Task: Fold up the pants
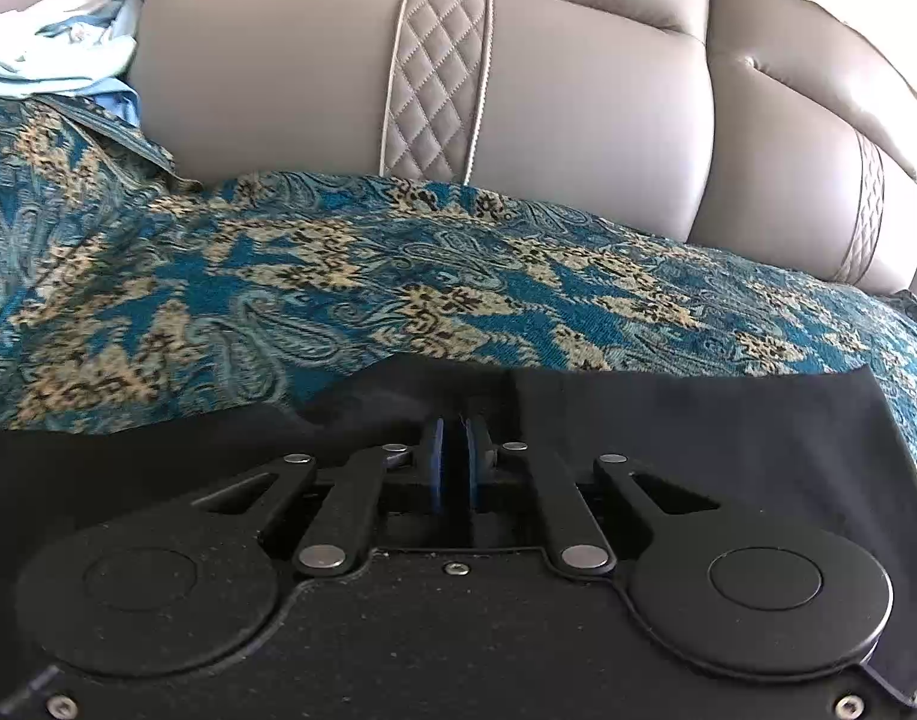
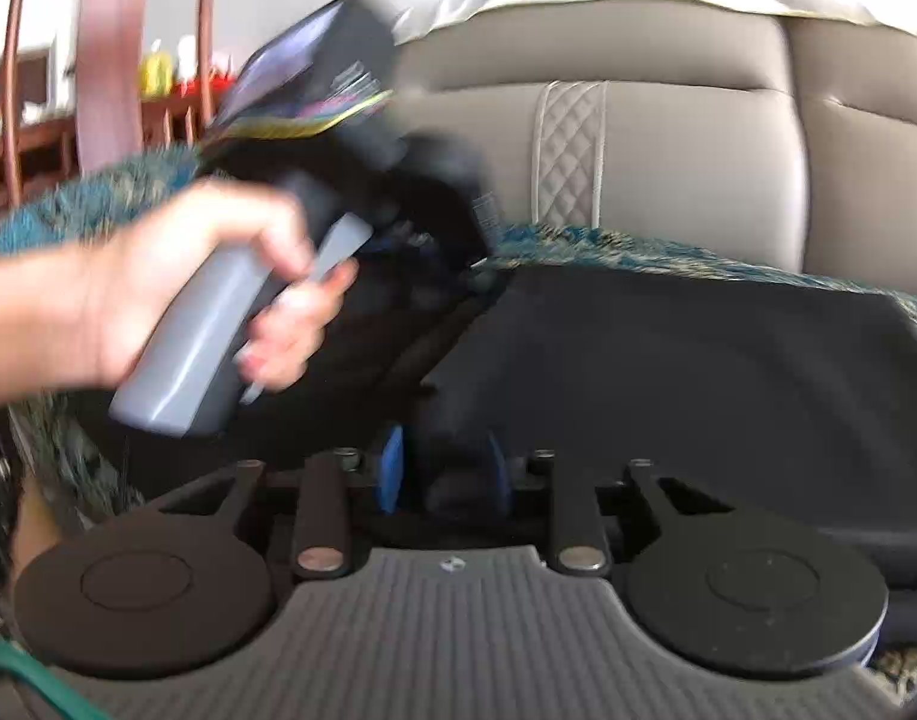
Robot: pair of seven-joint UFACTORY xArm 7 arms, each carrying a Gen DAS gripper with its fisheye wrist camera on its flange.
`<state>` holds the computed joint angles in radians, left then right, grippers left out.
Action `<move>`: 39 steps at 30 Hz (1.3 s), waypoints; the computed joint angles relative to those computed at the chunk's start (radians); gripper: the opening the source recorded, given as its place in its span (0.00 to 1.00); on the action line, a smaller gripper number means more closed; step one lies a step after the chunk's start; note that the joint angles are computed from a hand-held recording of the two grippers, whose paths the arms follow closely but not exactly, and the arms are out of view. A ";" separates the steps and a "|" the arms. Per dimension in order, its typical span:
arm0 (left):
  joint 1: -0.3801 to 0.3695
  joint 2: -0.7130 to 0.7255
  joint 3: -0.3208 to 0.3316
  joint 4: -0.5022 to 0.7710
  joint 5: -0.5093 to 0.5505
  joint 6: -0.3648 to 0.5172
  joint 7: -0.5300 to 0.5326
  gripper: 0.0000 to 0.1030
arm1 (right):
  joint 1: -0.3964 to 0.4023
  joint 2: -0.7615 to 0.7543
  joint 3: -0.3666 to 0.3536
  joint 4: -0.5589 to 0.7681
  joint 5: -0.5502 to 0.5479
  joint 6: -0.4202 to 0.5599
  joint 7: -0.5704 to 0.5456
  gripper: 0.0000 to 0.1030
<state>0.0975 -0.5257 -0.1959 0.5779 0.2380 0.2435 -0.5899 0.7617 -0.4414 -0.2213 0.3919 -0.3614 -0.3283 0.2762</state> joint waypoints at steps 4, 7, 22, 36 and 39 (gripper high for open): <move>-0.017 -0.118 0.013 -0.071 -0.020 -0.020 0.006 0.10 | -0.128 -0.068 0.049 -0.033 0.073 -0.045 0.023 0.69; -0.032 -0.189 0.002 -0.100 -0.035 -0.039 0.013 0.10 | -0.348 -0.060 0.185 0.017 0.177 -0.034 -0.007 0.73; 0.046 -0.090 -0.201 -0.066 0.055 -0.039 -0.141 0.18 | -0.460 0.204 0.148 0.318 0.292 0.256 -0.234 0.86; 0.082 -0.089 -0.237 -0.068 0.173 -0.057 -0.192 0.30 | -0.440 0.240 0.136 0.285 0.339 0.185 -0.257 1.00; 0.100 -0.090 -0.254 -0.072 0.189 -0.073 -0.204 0.34 | -0.418 0.245 0.118 0.273 0.349 0.153 -0.269 1.00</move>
